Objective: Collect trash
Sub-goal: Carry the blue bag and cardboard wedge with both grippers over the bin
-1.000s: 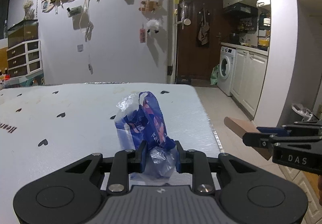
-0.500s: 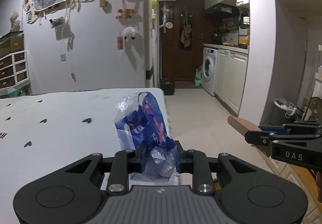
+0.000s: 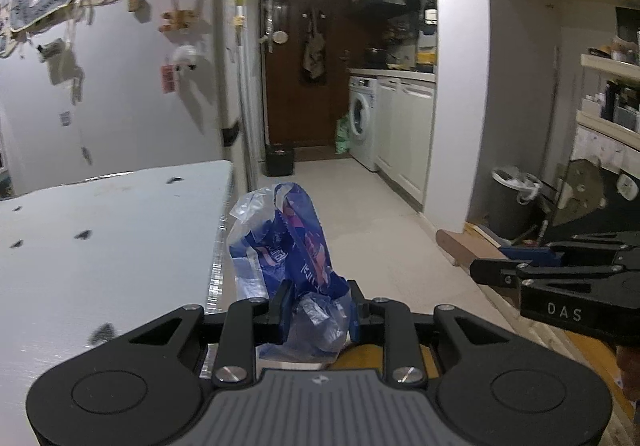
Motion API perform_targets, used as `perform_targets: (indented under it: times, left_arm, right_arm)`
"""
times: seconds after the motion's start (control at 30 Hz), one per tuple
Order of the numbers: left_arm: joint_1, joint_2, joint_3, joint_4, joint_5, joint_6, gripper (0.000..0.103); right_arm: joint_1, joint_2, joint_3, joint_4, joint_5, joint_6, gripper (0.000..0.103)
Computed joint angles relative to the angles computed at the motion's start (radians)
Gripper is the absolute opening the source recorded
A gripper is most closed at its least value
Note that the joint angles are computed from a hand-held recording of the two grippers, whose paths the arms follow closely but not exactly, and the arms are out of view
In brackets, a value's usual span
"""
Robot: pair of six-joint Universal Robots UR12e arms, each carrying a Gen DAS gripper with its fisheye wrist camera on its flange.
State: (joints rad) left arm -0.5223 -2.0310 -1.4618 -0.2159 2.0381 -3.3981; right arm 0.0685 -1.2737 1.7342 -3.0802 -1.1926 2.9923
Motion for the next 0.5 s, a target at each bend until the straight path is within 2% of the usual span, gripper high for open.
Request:
perform_targets:
  times: [0.5]
  left_arm:
    - [-0.005, -0.091, 0.093, -0.116, -0.157, -0.033, 0.028]
  right_arm:
    - [-0.055, 0.007, 0.048, 0.076, -0.035, -0.015, 0.025]
